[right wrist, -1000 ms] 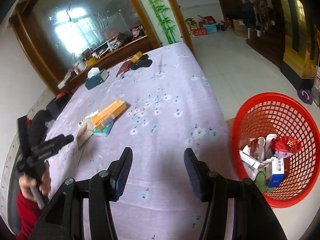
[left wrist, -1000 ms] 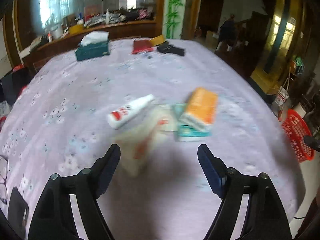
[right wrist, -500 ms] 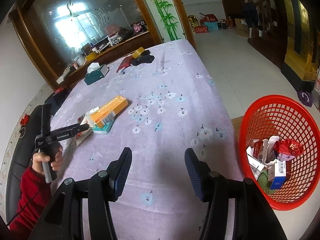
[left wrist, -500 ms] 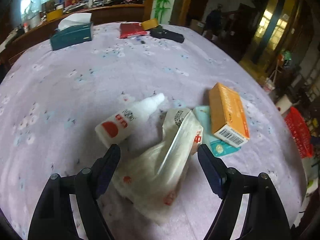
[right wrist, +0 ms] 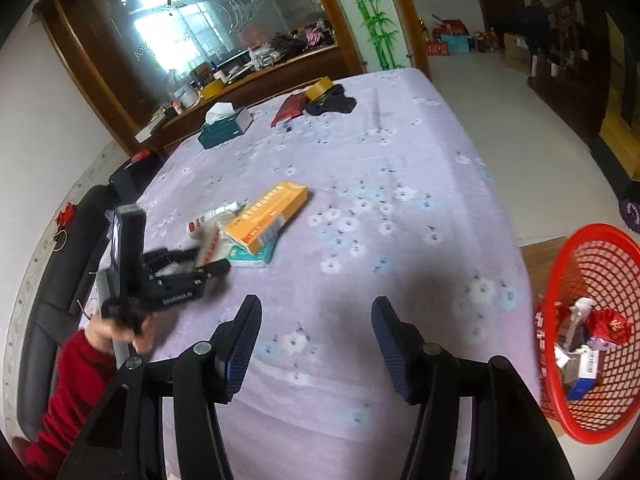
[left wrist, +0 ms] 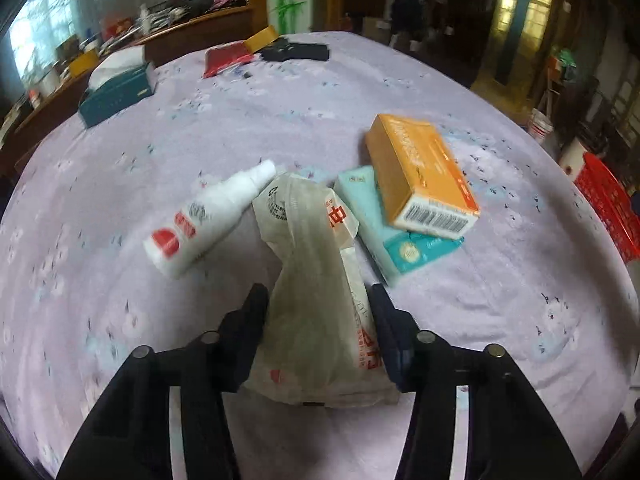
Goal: Collect trash
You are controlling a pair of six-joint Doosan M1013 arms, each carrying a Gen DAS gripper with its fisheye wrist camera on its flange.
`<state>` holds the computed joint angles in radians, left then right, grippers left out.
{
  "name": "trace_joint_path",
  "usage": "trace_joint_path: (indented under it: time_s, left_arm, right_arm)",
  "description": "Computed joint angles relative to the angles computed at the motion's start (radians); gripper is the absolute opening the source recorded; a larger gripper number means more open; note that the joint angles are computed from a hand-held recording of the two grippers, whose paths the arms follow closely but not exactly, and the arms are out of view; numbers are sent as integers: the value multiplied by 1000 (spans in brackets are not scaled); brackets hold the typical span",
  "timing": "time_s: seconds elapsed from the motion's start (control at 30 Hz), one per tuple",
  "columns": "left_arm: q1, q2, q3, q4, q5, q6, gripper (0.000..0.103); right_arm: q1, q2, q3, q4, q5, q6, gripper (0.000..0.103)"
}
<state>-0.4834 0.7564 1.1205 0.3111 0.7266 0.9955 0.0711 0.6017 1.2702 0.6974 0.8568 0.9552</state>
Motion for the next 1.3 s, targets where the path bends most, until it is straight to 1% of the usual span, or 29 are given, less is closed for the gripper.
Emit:
trace_joint_path:
  time_s: [0.07,0.1,0.17,0.2,0.23,0.3,0.33,0.37,0.4,0.5,0.6,0.7,0.73,0.77,0.8,0.83,0.87,0.93,1.07,1.2,1.3]
  left_arm:
    - [-16,-10,16,53,13,-81,46]
    - [-20,-17,28,57,14,-114,45]
    - [-28,-39,59,89,-2,-179,45]
    - [-36,-65,98,128,-38,-233,45]
    - [-40,-78,117,165,-52,-277,45]
    - [-55,-124,182,264,-89,-416,45]
    - [-61,-143,209,303,-105,-474,45]
    - [-65,-153,224,337,-109,-516,45]
    - [-75,-173,254,400,-113,-592,45]
    - [-88,-201,301,496,-114,-714,46]
    - [-97,-221,337,568,-105,-808,46]
    - [-100,-238,368,603,-116,-862,46]
    - [-100,-241,374,610,-116,-874,46]
    - [-99,-242,377,615,-120,-881,46]
    - [-100,-247,388,628,-132,-896,46]
    - [-103,-251,394,638,-133,-906,46]
    - [-106,-252,397,652,-127,-918,46]
    - [-105,-249,396,656,-129,-917,46]
    - [-104,-247,393,668,-138,-932,46]
    - [-106,-242,379,672,-139,-933,46]
    - [-115,-241,369,699,-133,-943,46]
  right_arm:
    - [9,18,-32,-11,28,25,64]
    - [17,31,-56,-23,47,44,65]
    - [34,59,-103,-41,77,85,67]
    - [42,74,-126,-53,87,114,68]
    - [49,86,-146,-63,98,131,69]
    - [73,129,-215,-107,132,183,69]
    - [80,139,-230,-123,131,211,69]
    - [89,154,-252,-142,131,241,69]
    - [104,177,-289,-171,143,271,69]
    - [134,231,-376,-239,184,354,69]
    - [160,271,-439,-315,189,426,69]
    - [182,307,-492,-396,209,474,69]
    - [187,312,-498,-423,211,486,67]
    - [190,317,-504,-443,218,492,62]
    - [189,317,-501,-446,219,493,62]
    - [187,307,-483,-440,203,485,61]
    - [187,297,-466,-445,187,474,56]
    - [184,274,-427,-457,152,452,53]
    - [163,211,-333,-406,84,367,52]
    - [127,125,-221,-313,5,252,52]
    - [101,76,-167,-236,-31,179,52]
